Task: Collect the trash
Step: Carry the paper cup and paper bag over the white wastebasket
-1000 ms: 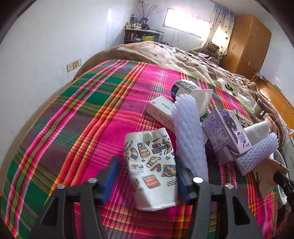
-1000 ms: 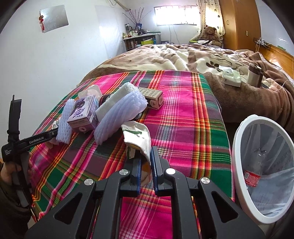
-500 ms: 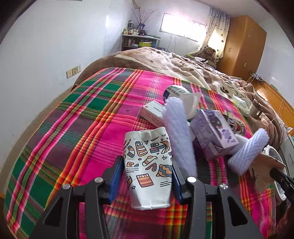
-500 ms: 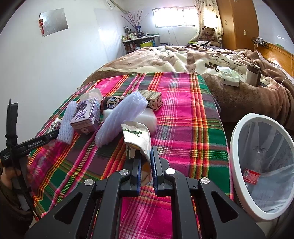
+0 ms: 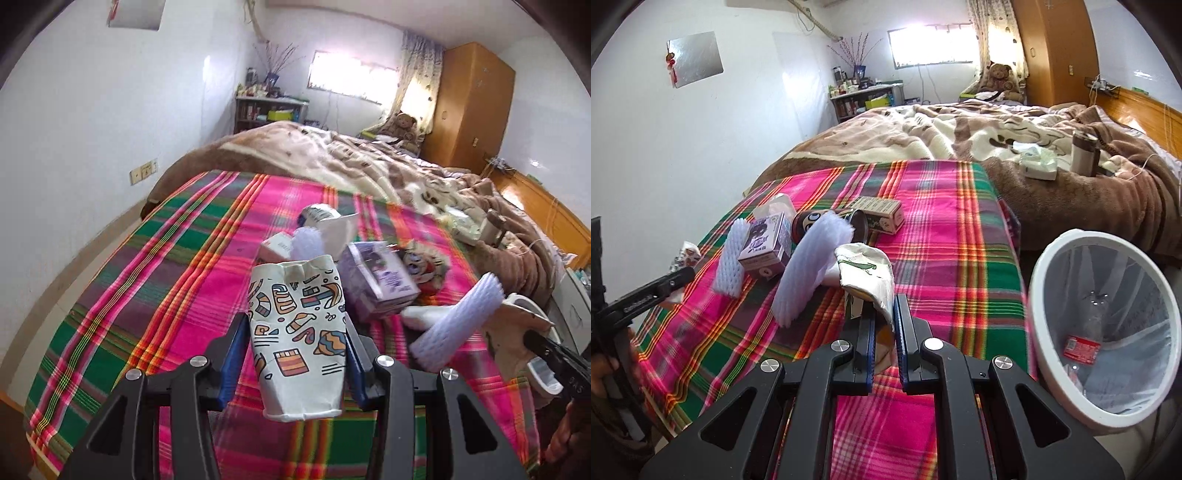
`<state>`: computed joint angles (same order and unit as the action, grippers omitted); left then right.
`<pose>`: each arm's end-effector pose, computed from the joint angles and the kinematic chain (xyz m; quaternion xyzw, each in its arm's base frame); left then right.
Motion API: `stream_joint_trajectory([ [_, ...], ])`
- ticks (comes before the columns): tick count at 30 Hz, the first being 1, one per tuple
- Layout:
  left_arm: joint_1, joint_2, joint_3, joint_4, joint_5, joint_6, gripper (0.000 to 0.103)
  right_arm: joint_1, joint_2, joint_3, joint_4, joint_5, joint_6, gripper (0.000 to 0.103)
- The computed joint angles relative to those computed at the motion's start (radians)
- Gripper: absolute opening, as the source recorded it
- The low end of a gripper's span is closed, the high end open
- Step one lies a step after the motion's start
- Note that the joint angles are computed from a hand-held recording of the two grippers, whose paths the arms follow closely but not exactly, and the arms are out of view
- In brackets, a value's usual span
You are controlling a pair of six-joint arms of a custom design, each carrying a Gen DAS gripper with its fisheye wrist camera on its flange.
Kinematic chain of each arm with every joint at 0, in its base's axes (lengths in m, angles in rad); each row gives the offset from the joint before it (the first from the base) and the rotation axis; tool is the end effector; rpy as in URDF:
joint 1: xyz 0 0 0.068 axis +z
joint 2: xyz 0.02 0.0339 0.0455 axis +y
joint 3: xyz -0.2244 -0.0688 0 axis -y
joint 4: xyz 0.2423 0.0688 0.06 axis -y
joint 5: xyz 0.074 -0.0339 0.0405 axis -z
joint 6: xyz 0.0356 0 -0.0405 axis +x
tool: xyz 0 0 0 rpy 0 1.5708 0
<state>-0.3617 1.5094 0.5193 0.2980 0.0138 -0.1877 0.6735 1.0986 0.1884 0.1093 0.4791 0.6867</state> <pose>0.2558 -0.0973 0.0979 0.0816 0.9013 -0.1214 0.4077 0.1568 0.1041 0.0830 0.0950 0.8997 0.0584 0.4219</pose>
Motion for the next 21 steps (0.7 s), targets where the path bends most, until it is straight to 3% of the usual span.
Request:
stream_joint_trajectory([
  [9,-0.109,-0.154,-0.061,-0.054,-0.039,-0.028,0.047,0.042,-0.227,-0.053,-0.16,0.077,0.033,0.01],
  [21,-0.334,-0.254,-0.072,-0.097,-0.138,-0.084,0.047,0.111,-0.731,-0.122,-0.586,0.211,0.096,0.01],
])
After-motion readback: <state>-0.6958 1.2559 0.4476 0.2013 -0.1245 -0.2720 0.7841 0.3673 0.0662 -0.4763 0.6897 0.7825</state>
